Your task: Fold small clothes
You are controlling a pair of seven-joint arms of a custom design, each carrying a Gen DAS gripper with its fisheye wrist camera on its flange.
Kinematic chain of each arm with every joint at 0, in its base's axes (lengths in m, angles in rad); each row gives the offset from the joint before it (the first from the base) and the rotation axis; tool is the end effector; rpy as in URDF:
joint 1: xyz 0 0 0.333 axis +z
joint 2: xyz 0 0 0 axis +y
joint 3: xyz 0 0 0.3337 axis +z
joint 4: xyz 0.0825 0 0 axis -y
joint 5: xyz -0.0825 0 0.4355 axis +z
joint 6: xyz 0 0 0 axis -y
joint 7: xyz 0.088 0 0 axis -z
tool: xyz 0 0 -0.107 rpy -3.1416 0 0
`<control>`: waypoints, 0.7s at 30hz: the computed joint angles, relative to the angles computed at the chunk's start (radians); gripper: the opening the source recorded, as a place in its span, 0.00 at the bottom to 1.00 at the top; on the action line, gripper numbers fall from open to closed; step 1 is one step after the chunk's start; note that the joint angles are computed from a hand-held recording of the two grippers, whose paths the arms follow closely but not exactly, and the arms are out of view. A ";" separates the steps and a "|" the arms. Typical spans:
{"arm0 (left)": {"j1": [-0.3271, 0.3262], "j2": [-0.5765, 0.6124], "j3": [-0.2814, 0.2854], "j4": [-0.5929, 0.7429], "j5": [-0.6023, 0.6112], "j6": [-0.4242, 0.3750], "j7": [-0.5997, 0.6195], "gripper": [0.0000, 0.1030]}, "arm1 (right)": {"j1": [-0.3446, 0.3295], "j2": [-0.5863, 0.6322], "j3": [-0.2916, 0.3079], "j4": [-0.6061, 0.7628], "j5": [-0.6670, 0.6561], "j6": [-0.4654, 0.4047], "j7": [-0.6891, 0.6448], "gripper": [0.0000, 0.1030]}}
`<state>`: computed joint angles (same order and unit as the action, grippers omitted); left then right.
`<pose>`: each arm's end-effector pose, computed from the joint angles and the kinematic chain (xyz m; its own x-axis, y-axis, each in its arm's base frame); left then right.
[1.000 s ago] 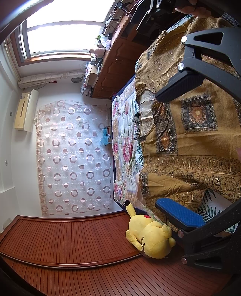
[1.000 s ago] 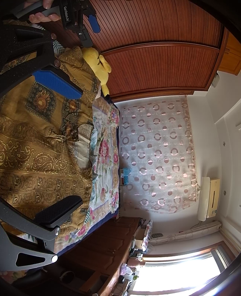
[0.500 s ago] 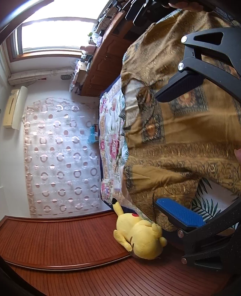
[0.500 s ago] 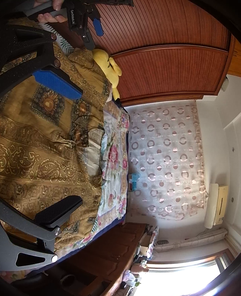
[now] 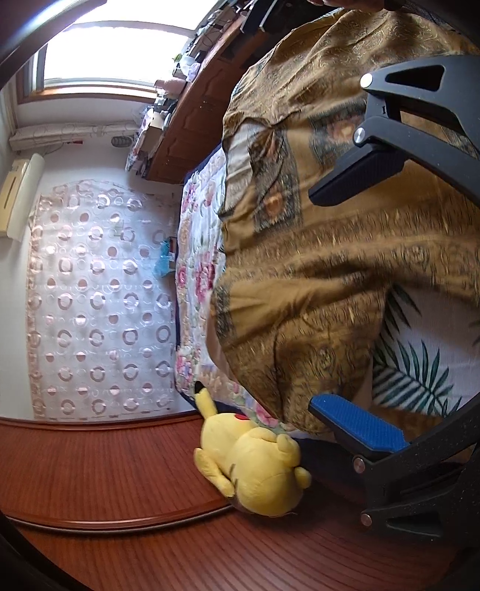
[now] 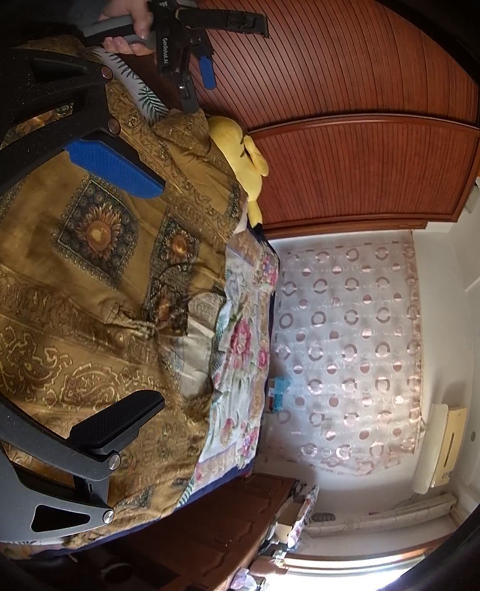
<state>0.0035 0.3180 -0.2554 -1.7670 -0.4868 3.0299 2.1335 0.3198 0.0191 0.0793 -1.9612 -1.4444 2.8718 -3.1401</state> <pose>0.7252 -0.1282 0.4866 -0.3210 -0.9461 0.0437 -0.5431 0.1461 -0.8268 0.5682 0.2999 0.5236 0.1011 -0.9948 -0.0082 -0.4136 -0.0346 -0.9098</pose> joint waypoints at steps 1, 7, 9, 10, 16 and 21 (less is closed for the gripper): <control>0.011 0.011 -0.003 0.012 -0.007 -0.013 0.004 0.93 | -0.003 0.009 -0.002 0.004 0.028 0.016 -0.034 1.00; 0.007 0.068 0.041 0.071 0.017 -0.066 -0.048 0.79 | -0.010 0.050 -0.017 0.007 0.239 0.077 -0.268 1.00; 0.002 0.087 0.065 0.094 0.044 -0.077 -0.083 0.78 | -0.011 0.060 -0.018 0.007 0.349 0.083 -0.392 1.00; -0.004 0.103 0.082 0.114 0.065 -0.088 -0.105 0.77 | -0.011 0.065 -0.016 0.009 0.415 0.081 -0.462 1.00; -0.001 0.176 0.117 0.212 0.140 -0.171 -0.199 0.69 | -0.013 0.077 0.005 0.013 0.790 0.069 -0.857 1.00; 0.075 0.214 0.033 0.258 0.072 -0.238 -0.146 0.50 | -0.009 0.060 0.002 0.003 0.927 0.074 -1.001 1.00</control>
